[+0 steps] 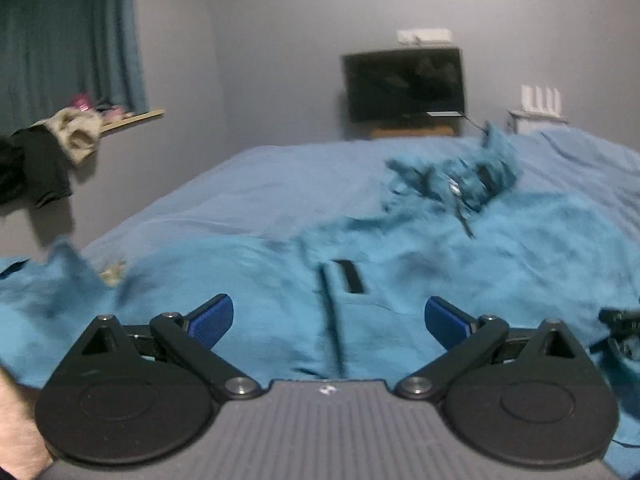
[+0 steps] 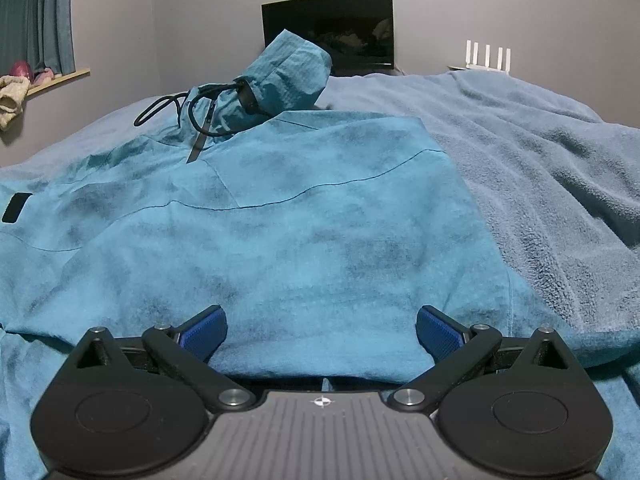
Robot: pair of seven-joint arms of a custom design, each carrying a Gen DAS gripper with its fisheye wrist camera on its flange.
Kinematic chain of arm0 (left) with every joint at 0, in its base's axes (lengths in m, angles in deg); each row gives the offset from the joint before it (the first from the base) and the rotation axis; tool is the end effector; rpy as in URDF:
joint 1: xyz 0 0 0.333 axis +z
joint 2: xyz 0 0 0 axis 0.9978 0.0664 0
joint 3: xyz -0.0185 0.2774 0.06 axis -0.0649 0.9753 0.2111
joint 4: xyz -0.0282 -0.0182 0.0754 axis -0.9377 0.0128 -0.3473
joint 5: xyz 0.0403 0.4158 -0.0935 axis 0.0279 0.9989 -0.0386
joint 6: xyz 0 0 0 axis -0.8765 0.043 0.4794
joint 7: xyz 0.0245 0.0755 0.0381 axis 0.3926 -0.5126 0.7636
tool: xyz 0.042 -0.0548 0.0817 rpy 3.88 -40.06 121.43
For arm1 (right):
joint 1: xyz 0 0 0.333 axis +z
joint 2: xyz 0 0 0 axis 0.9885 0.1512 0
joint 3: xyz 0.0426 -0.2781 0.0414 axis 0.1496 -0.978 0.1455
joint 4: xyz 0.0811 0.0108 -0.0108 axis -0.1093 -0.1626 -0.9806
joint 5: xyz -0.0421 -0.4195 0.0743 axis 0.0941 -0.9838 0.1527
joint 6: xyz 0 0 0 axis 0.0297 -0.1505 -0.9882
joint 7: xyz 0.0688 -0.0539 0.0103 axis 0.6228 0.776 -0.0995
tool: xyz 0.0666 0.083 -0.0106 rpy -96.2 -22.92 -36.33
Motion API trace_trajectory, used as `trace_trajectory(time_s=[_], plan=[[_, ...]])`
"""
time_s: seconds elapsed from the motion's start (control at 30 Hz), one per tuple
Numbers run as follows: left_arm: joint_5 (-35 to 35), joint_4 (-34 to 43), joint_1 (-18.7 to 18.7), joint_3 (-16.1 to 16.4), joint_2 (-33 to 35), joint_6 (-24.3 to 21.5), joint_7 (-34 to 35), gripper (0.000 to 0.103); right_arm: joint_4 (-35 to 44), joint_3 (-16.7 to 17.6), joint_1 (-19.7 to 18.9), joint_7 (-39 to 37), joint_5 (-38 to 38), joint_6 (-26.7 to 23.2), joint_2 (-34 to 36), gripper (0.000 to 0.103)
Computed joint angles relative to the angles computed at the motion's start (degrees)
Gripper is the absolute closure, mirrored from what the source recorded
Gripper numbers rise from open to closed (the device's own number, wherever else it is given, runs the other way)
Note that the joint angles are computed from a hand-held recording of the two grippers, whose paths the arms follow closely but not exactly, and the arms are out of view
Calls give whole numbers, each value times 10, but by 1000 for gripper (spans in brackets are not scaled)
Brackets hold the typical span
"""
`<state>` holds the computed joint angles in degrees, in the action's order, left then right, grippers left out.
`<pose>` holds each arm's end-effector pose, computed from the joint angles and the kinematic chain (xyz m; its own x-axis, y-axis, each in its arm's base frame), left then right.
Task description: Fold large clothes
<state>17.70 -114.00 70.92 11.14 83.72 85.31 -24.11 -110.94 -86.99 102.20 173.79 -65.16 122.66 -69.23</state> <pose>0.6094 -0.2855 0.5506 0.1468 -0.9806 -0.1300 -0.4546 0.0499 -0.8893 0.6284 0.2398 0.4193 0.0143 -0.9997 -0.0196 -0.5931 0.0073 -0.8051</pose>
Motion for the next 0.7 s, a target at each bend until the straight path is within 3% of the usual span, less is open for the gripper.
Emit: trace_trajectory(time_s=[0.2, 0.33, 0.4, 0.5, 0.6, 0.7], plan=[[-9, -127, 49, -5, -139, -66, -103, 0, -1, 0, -1, -5, 4, 0, 0, 1], [-33, -186, 91, -19, -209, -136, -140, 0, -2, 0, 0, -7, 4, -2, -2, 1], [-49, -221, 110, -17, -244, -122, -156, 0, -2, 1, 0, -7, 4, -2, -2, 1], [-98, -263, 133, 0, -280, -66, -172, 0, -2, 1, -1, -8, 4, -2, -2, 1], [-138, -288, 156, 14, -289, -3, -193, 0, -3, 0, 0, -6, 1, -4, -3, 1], [-140, -284, 184, 3, -276, 20, -193, 0, -5, 2, 2, -2, -5, -13, -7, 1]])
